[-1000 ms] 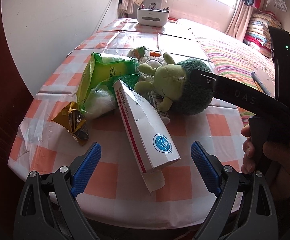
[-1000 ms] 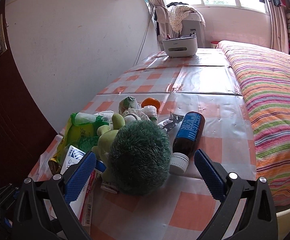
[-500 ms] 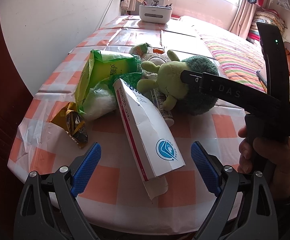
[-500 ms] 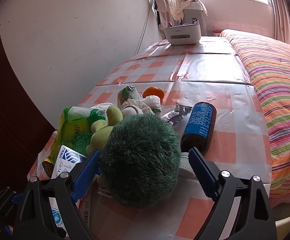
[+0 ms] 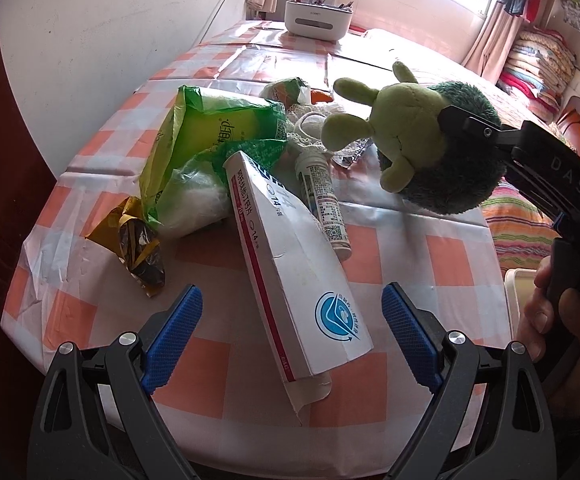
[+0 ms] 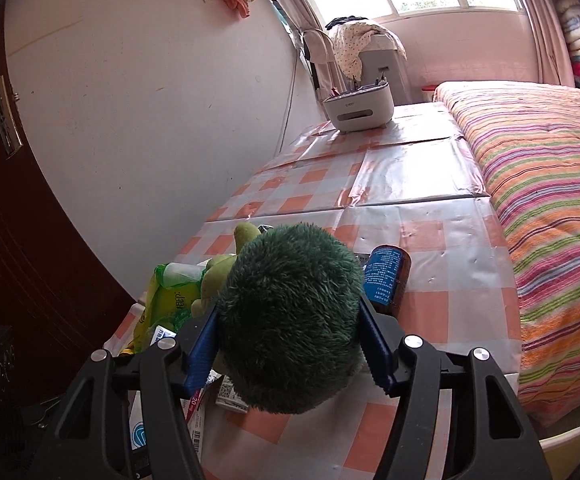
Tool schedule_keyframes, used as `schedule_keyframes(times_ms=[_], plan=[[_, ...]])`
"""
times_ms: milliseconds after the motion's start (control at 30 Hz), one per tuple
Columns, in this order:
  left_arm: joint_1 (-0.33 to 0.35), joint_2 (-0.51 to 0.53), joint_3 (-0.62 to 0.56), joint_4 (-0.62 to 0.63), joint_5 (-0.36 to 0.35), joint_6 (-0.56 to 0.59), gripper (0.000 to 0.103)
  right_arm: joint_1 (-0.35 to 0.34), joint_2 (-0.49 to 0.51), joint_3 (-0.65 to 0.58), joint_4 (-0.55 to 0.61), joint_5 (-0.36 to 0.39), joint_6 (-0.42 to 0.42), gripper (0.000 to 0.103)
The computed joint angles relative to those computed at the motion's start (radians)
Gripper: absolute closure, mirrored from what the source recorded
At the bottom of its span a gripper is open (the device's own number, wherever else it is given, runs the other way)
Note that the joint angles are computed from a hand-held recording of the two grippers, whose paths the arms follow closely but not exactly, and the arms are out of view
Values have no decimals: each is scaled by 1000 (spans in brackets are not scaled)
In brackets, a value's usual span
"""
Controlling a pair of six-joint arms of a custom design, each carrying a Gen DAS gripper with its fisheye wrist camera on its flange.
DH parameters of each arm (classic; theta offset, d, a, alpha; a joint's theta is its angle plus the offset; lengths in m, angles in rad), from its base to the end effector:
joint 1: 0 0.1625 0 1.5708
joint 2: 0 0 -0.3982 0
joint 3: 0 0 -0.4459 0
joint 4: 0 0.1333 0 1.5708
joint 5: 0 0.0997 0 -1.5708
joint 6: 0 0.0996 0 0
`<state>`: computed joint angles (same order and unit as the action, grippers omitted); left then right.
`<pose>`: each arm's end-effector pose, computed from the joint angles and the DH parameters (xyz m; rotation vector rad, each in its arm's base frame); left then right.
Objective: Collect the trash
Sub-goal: 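Grasp the white paper box with the left tool while the right tool lifts the plush toy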
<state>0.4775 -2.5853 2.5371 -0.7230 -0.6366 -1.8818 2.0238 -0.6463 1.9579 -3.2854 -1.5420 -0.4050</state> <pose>-0.0212 -0.2512 0.2815 -0.3933 2.1102 -0.9813 0.3688 -0.4466 -0.0812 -1.2732 2.7619 -0.6200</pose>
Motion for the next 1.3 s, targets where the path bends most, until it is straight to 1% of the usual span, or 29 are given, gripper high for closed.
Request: schedule_keyframes(times_ms=[67, 167, 233, 267, 333, 367, 433, 533, 667, 767, 867, 967, 1067, 1133, 1233, 1300], plan=[[9, 12, -2, -3, 12, 0, 13, -5, -13, 12, -19, 4, 5, 43], [44, 32, 0, -34, 26, 15, 16, -16, -34, 28, -26, 14, 8, 43], [88, 27, 9, -105, 25, 74, 29, -20, -47, 41, -43, 15, 4, 42], [109, 10, 20, -153, 23, 121, 33, -21, -54, 47, -48, 15, 0, 42], [144, -10, 36, -224, 14, 176, 54, -27, -69, 63, -67, 18, -7, 42], [151, -12, 41, -232, 13, 176, 54, -30, -75, 69, -75, 18, -13, 42], [138, -15, 44, -203, 20, 140, 58, -35, -86, 82, -92, 17, -24, 42], [113, 15, 37, -135, 20, 72, 62, -45, -103, 100, -110, 14, -37, 42], [53, 39, 30, -23, 19, -49, 64, -60, -120, 122, -129, 8, -49, 42], [2, 68, 20, 57, 10, -138, 64, -71, -135, 137, -140, 7, -52, 42], [-67, 95, 13, 140, -9, -237, 64, -82, -153, 157, -160, 11, -56, 42], [-121, 129, 12, 174, -18, -288, 64, -93, -174, 183, -183, 12, -67, 42], [-150, 180, 16, 148, -10, -285, 64, -106, -197, 209, -197, 9, -76, 42], [-169, 205, 25, 114, 2, -261, 64, -114, -209, 227, -215, 2, -87, 42], [-175, 217, 46, 25, 37, -187, 64, -129, -224, 252, -248, -12, -107, 42], [-164, 227, 62, -55, 69, -116, 64, -141, -238, 271, -270, -17, -116, 42]])
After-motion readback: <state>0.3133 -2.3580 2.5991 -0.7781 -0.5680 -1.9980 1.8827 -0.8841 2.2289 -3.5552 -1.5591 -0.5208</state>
